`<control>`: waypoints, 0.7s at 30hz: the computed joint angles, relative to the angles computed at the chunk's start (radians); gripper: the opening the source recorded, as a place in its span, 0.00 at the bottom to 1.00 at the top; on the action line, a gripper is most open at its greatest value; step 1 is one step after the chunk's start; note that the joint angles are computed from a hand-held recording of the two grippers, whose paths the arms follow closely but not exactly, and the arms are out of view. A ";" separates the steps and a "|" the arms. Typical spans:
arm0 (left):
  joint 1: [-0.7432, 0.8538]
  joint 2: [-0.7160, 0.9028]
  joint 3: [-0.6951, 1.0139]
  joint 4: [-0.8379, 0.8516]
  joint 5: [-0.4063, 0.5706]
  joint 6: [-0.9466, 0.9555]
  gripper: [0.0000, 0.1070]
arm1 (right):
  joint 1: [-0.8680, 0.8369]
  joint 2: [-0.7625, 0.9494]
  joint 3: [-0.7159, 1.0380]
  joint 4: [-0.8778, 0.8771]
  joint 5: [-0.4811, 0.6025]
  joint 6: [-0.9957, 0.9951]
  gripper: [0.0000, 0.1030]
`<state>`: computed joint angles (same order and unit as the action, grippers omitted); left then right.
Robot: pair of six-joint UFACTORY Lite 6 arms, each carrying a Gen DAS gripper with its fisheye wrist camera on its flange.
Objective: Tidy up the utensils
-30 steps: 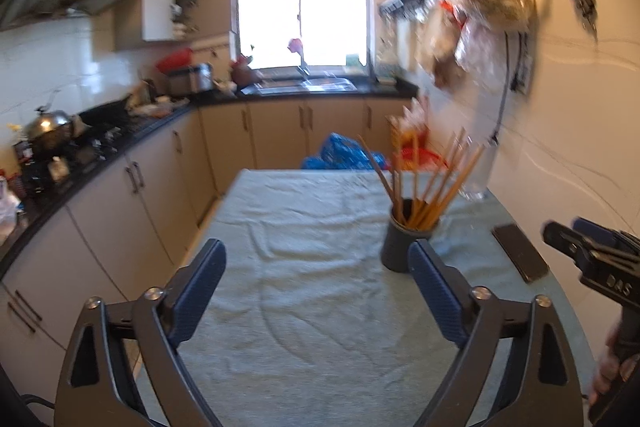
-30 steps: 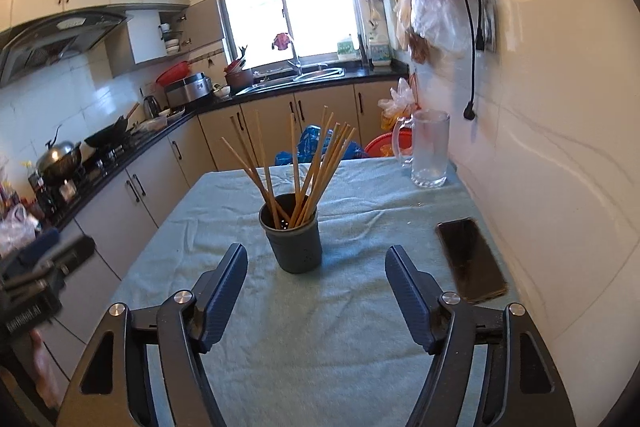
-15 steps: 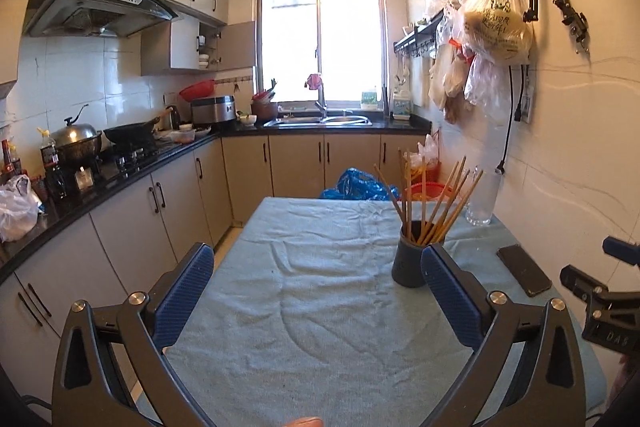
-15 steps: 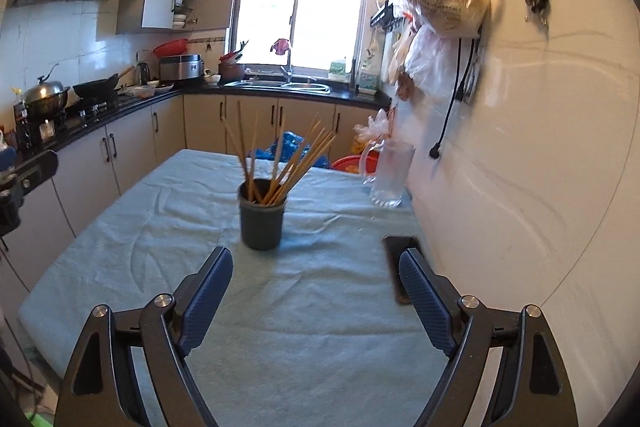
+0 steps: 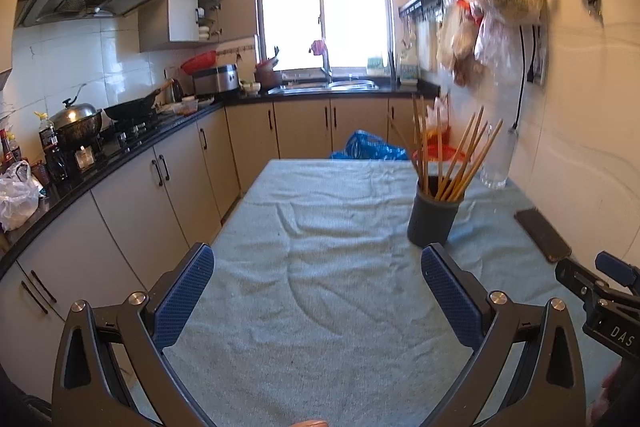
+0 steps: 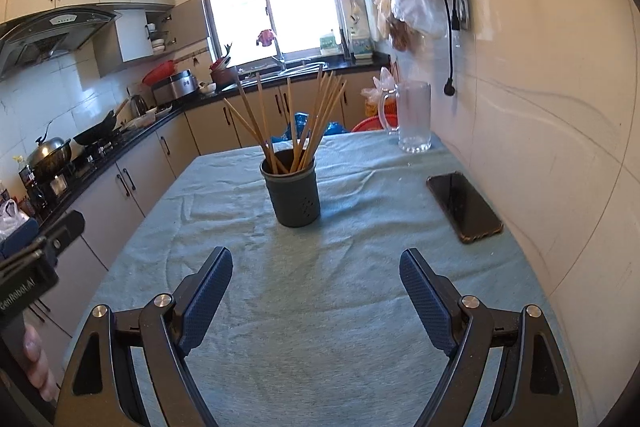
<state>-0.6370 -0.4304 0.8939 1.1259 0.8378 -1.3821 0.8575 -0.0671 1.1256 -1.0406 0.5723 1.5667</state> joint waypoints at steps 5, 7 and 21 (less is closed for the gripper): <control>0.065 0.024 -0.013 -0.044 -0.079 0.035 0.96 | -0.014 0.037 0.014 0.013 -0.015 0.012 0.87; 0.092 0.030 -0.017 -0.059 -0.108 0.050 0.96 | -0.022 0.048 0.015 0.018 -0.022 0.024 0.87; 0.256 0.099 -0.022 -0.186 -0.276 0.172 0.96 | 0.003 0.178 0.113 -0.012 0.044 0.044 0.87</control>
<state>-0.3814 -0.3312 0.8723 0.9398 0.5613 -1.2103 0.8604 0.1111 1.2390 -1.0531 0.6159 1.6109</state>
